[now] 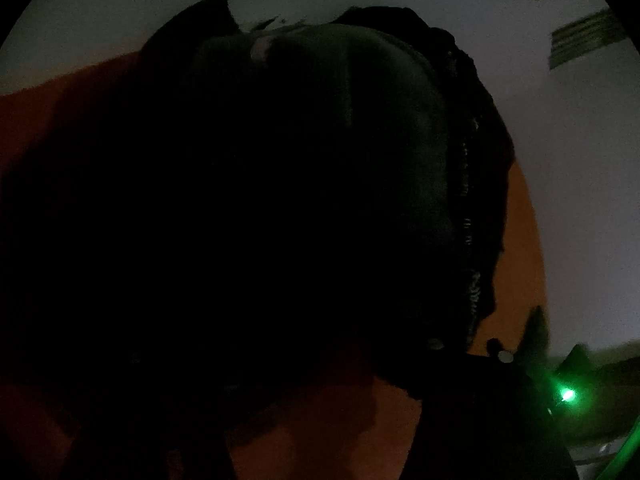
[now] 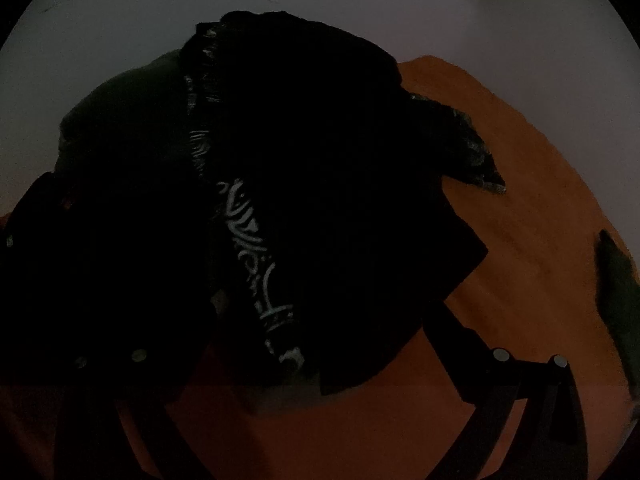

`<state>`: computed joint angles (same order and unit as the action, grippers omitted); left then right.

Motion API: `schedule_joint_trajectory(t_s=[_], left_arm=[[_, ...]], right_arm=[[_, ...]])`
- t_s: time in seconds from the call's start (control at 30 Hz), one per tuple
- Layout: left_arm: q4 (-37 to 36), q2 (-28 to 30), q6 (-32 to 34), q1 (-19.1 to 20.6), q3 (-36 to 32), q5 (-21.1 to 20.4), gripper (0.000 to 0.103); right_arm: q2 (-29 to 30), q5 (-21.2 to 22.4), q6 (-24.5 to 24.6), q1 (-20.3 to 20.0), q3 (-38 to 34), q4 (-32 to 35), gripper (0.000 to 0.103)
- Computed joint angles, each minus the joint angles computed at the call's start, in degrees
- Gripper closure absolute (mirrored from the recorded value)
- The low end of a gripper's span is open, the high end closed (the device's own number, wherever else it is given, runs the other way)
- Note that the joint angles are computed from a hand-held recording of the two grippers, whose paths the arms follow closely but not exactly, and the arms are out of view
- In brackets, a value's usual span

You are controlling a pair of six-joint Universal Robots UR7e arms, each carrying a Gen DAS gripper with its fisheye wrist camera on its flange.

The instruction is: Fold clothes

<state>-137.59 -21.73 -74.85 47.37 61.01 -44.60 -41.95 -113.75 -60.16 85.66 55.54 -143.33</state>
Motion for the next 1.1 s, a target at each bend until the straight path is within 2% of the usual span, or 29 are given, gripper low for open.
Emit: schedule_joint_trajectory(t_s=[0.03,0.07,0.1,0.13,0.17,0.23,0.33,0.4,0.57,0.6,0.67,0.83,0.93,1.0,1.03,1.1], left_arm=[[-4.5,0.4,2.8,0.1,0.3,-0.7,0.03],[-9.5,1.0,5.7,0.2,0.6,-1.7,0.029],[-14.1,1.6,8.5,0.4,0.7,-2.9,0.028],[-16.4,2.2,10.7,0.4,0.2,-3.3,0.027],[-18.2,2.9,12.7,0.4,-0.5,-3.5,0.026],[-21.4,4.4,16.7,0.3,-2.1,-4.1,0.026],[-15.6,6.2,18.7,0.7,-6.7,-4.5,0.026],[-12.6,7.1,17.4,1.3,-8.9,-5.7,0.026],[-13.8,7.8,16.1,3.0,-10.3,-13.3,0.027],[-12.5,8.2,16.9,3.1,-11.5,-14.1,0.028],[-10.0,9.6,19.5,2.6,-14.6,-12.9,0.028],[-8.3,13.4,24.2,1.9,-21.5,-12.7,0.028],[-4.9,16.0,23.0,1.8,-26.8,-12.4,0.028],[-4.7,16.6,22.4,1.3,-27.6,-11.4,0.027],[-5.4,16.2,21.2,-0.1,-25.5,-10.4,0.027],[-2.5,16.6,19.9,-0.5,-26.7,-9.1,0.026]], right_arm=[[0.4,0.0,0.7,0.0,-0.8,0.5,0.007],[0.6,0.7,1.7,-0.3,-1.7,1.6,0.03],[0.7,1.5,3.2,-0.5,-2.7,3.2,0.048],[0.8,2.4,4.9,-0.7,-3.8,5.1,0.082],[0.6,4.1,7.4,-1.1,-5.0,7.9,0.093],[-0.5,7.0,10.1,-1.7,-4.8,7.4,0.096],[-3.2,9.5,8.5,-2.0,-1.8,0.6,0.099],[-5.1,11.0,7.4,-2.3,-0.4,-3.9,0.099],[-8.3,13.5,11.8,-4.0,-4.6,-4.0,0.103],[-8.8,13.3,12.0,-4.4,-5.4,-5.4,0.103],[-9.4,13.1,12.5,-5.3,-7.9,-7.5,0.103],[-9.6,14.1,14.5,-8.3,-20.0,2.4,0.103],[-9.8,15.6,15.5,-9.6,-24.4,13.5,0.103],[-11.1,16.6,13.9,-9.9,-22.6,16.8,0.103],[-12.0,17.0,13.0,-9.9,-20.9,17.7,0.103],[-14.3,17.0,11.6,-9.4,-15.0,17.0,0.091]])
